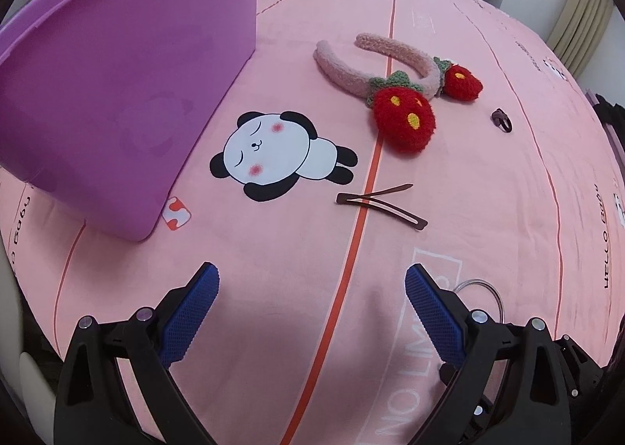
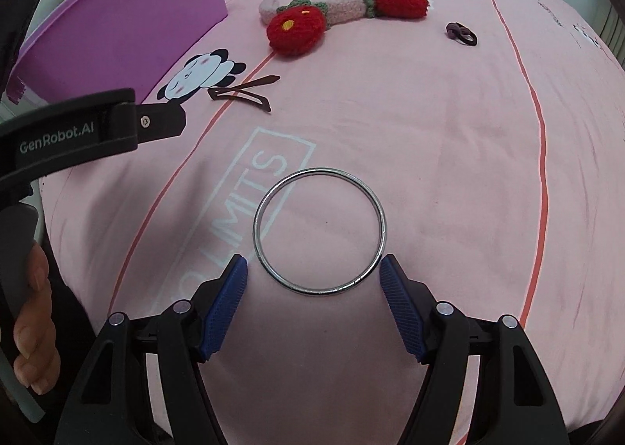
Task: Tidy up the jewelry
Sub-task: 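Grasp the second silver hoop with the right tool while the left tool grasps the brown hair pin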
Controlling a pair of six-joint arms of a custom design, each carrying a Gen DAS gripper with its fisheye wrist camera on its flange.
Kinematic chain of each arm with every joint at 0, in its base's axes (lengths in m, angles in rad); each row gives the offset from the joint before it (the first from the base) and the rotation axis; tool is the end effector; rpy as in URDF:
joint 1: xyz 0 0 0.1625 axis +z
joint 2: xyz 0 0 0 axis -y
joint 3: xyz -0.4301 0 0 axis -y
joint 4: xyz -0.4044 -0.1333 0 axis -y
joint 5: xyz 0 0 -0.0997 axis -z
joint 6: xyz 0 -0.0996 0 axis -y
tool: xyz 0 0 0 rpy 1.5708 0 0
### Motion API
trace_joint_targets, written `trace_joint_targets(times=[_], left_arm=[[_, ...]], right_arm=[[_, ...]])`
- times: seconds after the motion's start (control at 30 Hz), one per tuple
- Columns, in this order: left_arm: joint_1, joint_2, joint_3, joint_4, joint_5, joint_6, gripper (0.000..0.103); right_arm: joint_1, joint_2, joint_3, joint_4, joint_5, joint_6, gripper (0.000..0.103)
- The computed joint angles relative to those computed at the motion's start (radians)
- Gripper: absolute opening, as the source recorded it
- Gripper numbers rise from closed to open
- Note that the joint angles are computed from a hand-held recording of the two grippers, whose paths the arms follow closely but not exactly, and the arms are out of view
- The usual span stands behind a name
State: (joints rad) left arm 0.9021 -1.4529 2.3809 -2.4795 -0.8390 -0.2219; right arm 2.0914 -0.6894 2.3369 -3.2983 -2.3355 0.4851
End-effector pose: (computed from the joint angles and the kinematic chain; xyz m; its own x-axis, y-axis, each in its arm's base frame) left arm -0.0858 -0.4309 0.1899 -0.6981 0.2871 -0.6559 0.4779 0.8690 -0.1282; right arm 0.2578 -0.3202 -0.0308 -0.8093 0.1282 0.5732 -0.1339 0.9100 -0.3925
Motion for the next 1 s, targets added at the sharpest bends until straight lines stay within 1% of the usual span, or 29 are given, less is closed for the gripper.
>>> trace_joint_targets(times=[0.03, 0.07, 0.13, 0.3, 0.43, 0.73, 0.87, 1.0], left_arm=[[0.009, 0.011, -0.006, -0.005, -0.003, 0.001, 0.095], [0.018, 0.023, -0.012, -0.009, -0.005, -0.001, 0.095], [0.031, 0.040, -0.021, -0.019, -0.009, 0.002, 0.095], [0.044, 0.073, -0.030, -0.055, -0.017, 0.017, 0.095], [0.056, 0.102, -0.042, -0.070, -0.039, 0.020, 0.095], [0.072, 0.180, -0.077, -0.115, -0.068, 0.034, 0.095], [0.067, 0.217, -0.084, -0.147, -0.058, 0.049, 0.095], [0.062, 0.260, -0.099, -0.176, -0.040, 0.057, 0.096]], right_arm=[[0.002, 0.010, -0.006, -0.005, -0.013, -0.007, 0.071], [0.004, 0.032, -0.021, -0.009, -0.047, -0.018, 0.072], [0.000, 0.051, -0.024, -0.043, -0.059, -0.035, 0.073], [-0.016, 0.048, -0.006, -0.106, -0.042, -0.067, 0.070], [-0.041, 0.037, 0.012, -0.162, -0.036, -0.065, 0.070], [-0.099, -0.008, 0.042, -0.220, -0.052, -0.063, 0.070], [-0.124, -0.023, 0.058, -0.246, -0.043, -0.063, 0.070], [-0.120, -0.011, 0.045, -0.228, -0.063, -0.070, 0.070]])
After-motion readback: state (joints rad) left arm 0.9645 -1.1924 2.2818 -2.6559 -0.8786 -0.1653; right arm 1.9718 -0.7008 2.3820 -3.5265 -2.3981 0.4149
